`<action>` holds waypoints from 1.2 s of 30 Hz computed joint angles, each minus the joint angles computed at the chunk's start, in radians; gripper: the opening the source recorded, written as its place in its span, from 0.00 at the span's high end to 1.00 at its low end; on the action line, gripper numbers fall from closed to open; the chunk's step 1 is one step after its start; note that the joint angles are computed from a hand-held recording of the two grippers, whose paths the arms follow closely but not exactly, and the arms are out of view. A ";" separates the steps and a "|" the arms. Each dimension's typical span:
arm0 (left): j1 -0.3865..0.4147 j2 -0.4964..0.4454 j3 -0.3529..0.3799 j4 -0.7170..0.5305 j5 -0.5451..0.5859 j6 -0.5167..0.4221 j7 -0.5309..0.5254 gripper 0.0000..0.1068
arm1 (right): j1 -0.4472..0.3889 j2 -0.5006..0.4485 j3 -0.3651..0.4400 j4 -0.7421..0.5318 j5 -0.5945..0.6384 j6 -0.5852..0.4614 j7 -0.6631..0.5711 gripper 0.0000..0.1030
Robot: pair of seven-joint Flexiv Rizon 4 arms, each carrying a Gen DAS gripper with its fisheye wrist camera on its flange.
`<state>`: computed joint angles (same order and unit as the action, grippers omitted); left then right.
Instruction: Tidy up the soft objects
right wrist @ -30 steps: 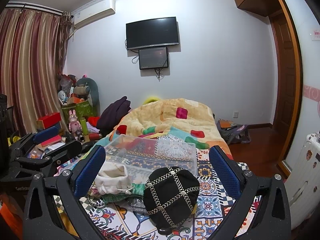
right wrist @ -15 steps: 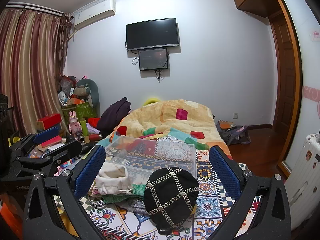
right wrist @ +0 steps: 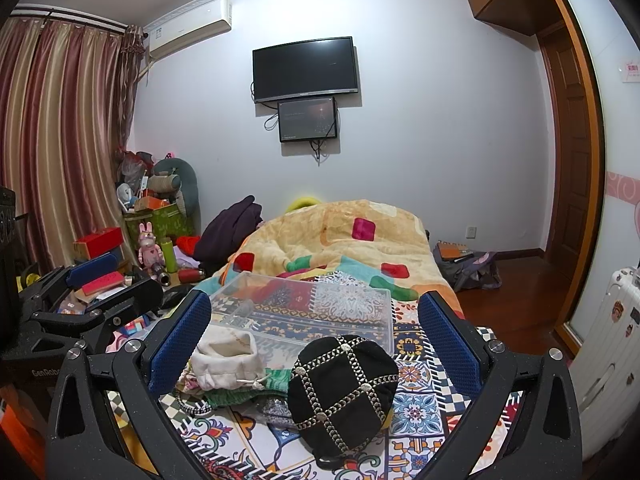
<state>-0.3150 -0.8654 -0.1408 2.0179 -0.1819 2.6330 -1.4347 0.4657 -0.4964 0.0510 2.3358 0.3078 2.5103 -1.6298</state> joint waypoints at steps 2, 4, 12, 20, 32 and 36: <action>0.000 -0.001 0.000 0.000 0.001 0.001 0.000 0.04 | -0.001 -0.001 0.001 0.000 -0.001 0.002 0.001 0.00; 0.000 -0.001 0.000 0.000 0.000 0.001 -0.001 0.04 | -0.002 0.000 0.002 0.001 -0.002 0.000 0.002 0.00; 0.000 0.001 0.001 0.002 0.001 0.002 -0.002 0.04 | -0.001 0.008 0.001 0.005 -0.003 -0.006 -0.001 0.00; 0.006 0.009 -0.002 0.006 0.011 -0.012 -0.005 0.04 | 0.001 -0.001 0.001 0.001 0.001 -0.005 -0.003 0.00; 0.060 -0.012 -0.020 -0.053 0.060 -0.216 -0.033 0.04 | -0.071 -0.045 -0.013 -0.025 -0.105 -0.147 0.059 0.00; 0.068 -0.030 -0.018 -0.083 0.047 -0.296 -0.048 0.04 | -0.100 -0.064 -0.021 -0.036 -0.148 -0.205 0.096 0.00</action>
<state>-0.2467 -0.8953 -0.1583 1.9345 -0.1348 2.3374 -1.4824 0.3661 -0.5606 0.0305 2.2995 0.1594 2.3049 -1.5339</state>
